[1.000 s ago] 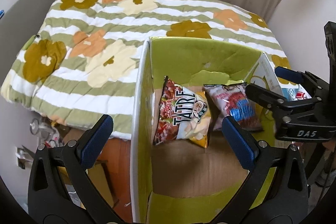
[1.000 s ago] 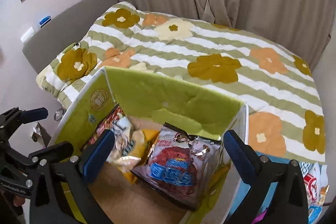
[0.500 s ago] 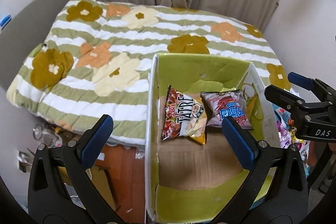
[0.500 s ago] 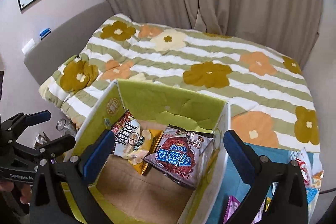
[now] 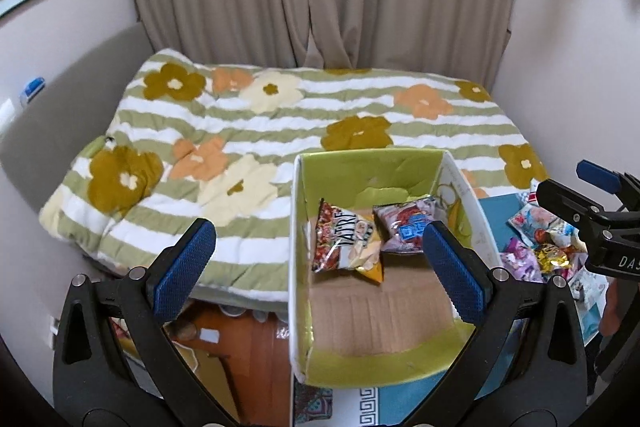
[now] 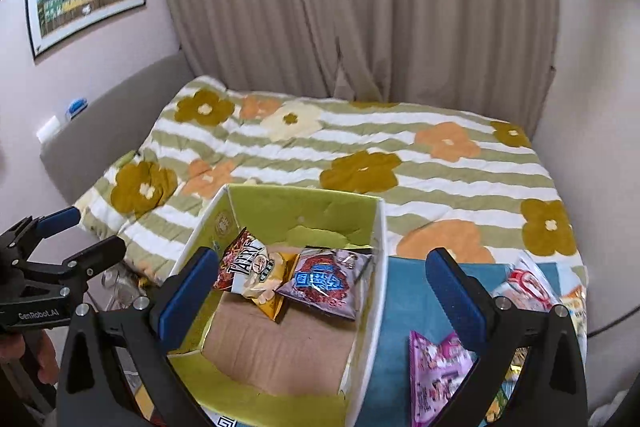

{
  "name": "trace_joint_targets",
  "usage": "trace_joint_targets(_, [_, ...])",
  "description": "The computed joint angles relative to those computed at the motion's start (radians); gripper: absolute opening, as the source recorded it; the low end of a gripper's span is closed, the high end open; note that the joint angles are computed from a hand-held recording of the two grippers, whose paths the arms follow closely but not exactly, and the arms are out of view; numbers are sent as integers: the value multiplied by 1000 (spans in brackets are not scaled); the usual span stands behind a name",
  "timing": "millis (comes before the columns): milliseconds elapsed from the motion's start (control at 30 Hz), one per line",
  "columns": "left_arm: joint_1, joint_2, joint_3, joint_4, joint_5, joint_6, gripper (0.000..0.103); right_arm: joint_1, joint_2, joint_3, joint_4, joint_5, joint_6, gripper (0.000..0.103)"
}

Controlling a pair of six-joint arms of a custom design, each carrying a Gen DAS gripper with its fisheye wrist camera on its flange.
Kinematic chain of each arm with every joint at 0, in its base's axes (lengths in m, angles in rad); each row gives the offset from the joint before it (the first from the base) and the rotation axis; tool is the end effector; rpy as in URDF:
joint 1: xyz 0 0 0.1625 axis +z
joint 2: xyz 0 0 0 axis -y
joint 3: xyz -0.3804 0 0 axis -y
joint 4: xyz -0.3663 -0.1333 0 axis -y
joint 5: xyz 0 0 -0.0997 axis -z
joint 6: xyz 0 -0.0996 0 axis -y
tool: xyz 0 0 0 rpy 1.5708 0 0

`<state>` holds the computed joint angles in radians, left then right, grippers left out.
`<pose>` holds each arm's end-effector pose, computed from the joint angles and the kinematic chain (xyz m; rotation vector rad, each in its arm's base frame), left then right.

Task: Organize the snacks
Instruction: 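Move both tools back toward the snack pile, then grasp the pink strawberry bag with the left tool while the right tool grasps the pale pink pack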

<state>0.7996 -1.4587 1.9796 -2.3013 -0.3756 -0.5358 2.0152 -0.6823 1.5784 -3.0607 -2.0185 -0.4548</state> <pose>-0.1623 -0.4912 0.3432 0.0967 2.0910 -1.0383 0.3638 -0.5543 0.0977 0.9621 -2.4085 0.7885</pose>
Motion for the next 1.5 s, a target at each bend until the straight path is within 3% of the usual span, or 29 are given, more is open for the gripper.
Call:
trace_joint_targets(167, [-69, -12, 42, 65, 20, -120, 103, -4, -83, 128, -116, -12, -5, 103])
trace_joint_targets(300, [-135, 6, 70, 171, 29, -294, 102, -28, -166, 237, -191, 7, -13, 103])
trace_joint_targets(500, [-220, 78, 81, 276, -10, -512, 103, -86, -315, 401, -285, 32, -86, 103])
trace_joint_targets(733, [-286, 197, 79, 241, -94, -625, 103, -179, -514, 545, -266, 60, -126, 103])
trace_joint_targets(900, [-290, 306, 81, 114, -163, -616, 102, -267, -621, 625, -248, 83, -176, 103])
trace_joint_targets(1067, [-249, 438, 93, -139, -248, -488, 102, -371, -672, 674, -236, 115, -217, 103])
trace_joint_targets(1200, [-183, 561, 93, -395, -336, -338, 102, -450, -664, 702, -255, 132, -243, 103])
trace_joint_targets(1500, [-40, 770, 23, -662, -500, -142, 102, -616, -554, 737, -351, 161, -289, 103])
